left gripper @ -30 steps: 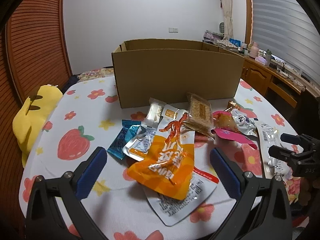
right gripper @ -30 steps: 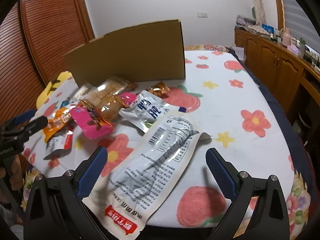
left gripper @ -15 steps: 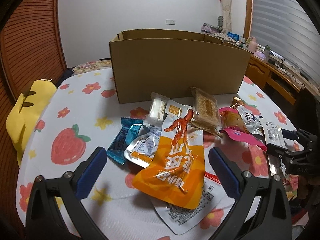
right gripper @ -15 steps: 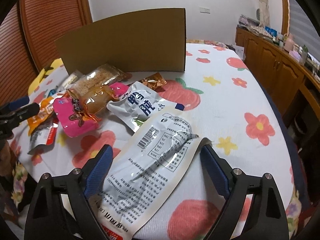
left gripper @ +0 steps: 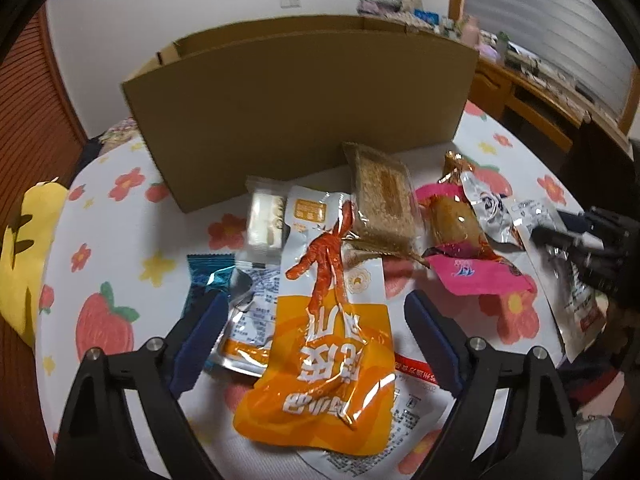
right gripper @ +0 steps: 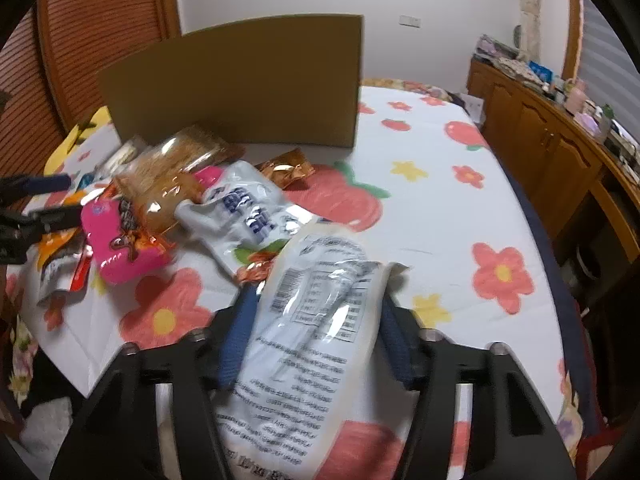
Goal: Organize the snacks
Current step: 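Grasp the orange chicken-feet pouch with the left tool while the right tool grasps the white long packet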
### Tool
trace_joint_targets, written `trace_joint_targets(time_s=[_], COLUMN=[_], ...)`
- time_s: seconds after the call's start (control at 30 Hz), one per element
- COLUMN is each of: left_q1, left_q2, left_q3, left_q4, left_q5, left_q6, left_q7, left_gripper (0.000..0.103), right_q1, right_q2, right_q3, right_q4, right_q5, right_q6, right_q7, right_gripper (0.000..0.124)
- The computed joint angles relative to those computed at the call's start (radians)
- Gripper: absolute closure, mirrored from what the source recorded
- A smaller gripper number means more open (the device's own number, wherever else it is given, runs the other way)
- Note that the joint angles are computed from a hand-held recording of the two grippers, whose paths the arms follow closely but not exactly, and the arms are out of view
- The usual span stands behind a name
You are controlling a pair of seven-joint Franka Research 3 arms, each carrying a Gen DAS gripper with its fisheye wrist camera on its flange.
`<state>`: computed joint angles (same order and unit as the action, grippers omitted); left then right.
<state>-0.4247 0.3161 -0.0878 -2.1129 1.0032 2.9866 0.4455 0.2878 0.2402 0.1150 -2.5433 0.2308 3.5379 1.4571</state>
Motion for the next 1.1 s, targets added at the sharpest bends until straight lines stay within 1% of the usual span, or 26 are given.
trace_joint_targets(time_s=[0.07,0.1,0.17,0.23,0.27,0.33,0.4,0.53,0.67,0.73,0.77,0.8,0.87,0.97,1.03,1.1], left_q1=[0.030,0.026,0.032,0.038,0.031,0.013,0.001,0.013,0.010,-0.003,-0.014,-0.008,0.044,0.053,0.064,0.070], left_q2=[0.012,0.015,0.021,0.024,0.026,0.035,0.043,0.055,0.069,0.065,0.062,0.059,0.059,0.054,0.046,0.038], left_q3=[-0.037,-0.036,-0.045,-0.055,-0.052,-0.045,-0.044,-0.061,-0.060,-0.044,-0.032,-0.033,-0.072,-0.067,-0.069,-0.067], left_q4=[0.011,0.018,0.028,0.032,0.038,0.057,0.073,0.093,0.112,0.111,0.113,0.111,0.096,0.077,0.060,0.044], left_q5=[-0.074,-0.083,-0.116,-0.153,-0.158,-0.154,-0.148,-0.185,-0.199,-0.176,-0.156,-0.161,-0.246,-0.275,-0.301,-0.323], left_q6=[-0.025,-0.038,-0.049,-0.051,-0.063,-0.102,-0.141,-0.171,-0.190,-0.184,-0.190,-0.191,-0.155,-0.115,-0.087,-0.063], left_q7=[0.090,0.107,0.154,0.200,0.214,0.239,0.267,0.340,0.387,0.373,0.352,0.347,0.411,0.429,0.442,0.448], left_gripper=[0.017,0.018,0.019,0.021,0.022,0.022,0.022,0.021,0.022,0.035,0.049,0.051,0.051,0.053,0.054,0.055], right_q1=[-0.058,-0.077,-0.141,-0.205,-0.213,-0.206,-0.176,-0.201,-0.181,-0.165,-0.157,-0.153,-0.150,-0.134,-0.121,-0.124], right_q2=[-0.009,-0.012,-0.013,-0.011,-0.011,-0.010,-0.011,-0.012,-0.024,-0.031,-0.035,-0.037,-0.041,-0.043,-0.042,-0.040], right_q3=[0.029,0.039,0.074,0.107,0.108,0.096,0.074,0.086,0.068,0.057,0.051,0.048,0.046,0.033,0.024,0.026], right_q4=[-0.002,-0.004,-0.007,-0.005,-0.006,-0.007,-0.006,-0.005,-0.020,-0.029,-0.035,-0.040,-0.051,-0.053,-0.051,-0.048], right_q5=[-0.064,-0.093,-0.182,-0.277,-0.299,-0.317,-0.300,-0.342,-0.333,-0.320,-0.314,-0.311,-0.313,-0.292,-0.272,-0.272], right_q6=[-0.012,-0.014,-0.014,-0.021,-0.019,-0.013,-0.014,-0.021,-0.013,-0.013,-0.010,-0.006,0.002,0.001,-0.003,-0.010], right_q7=[0.050,0.070,0.138,0.214,0.232,0.244,0.232,0.272,0.268,0.256,0.248,0.245,0.244,0.227,0.210,0.207], right_gripper=[0.091,0.093,0.097,0.098,0.098,0.098,0.097,0.096,0.092,0.085,0.079,0.073,0.072,0.065,0.064,0.058])
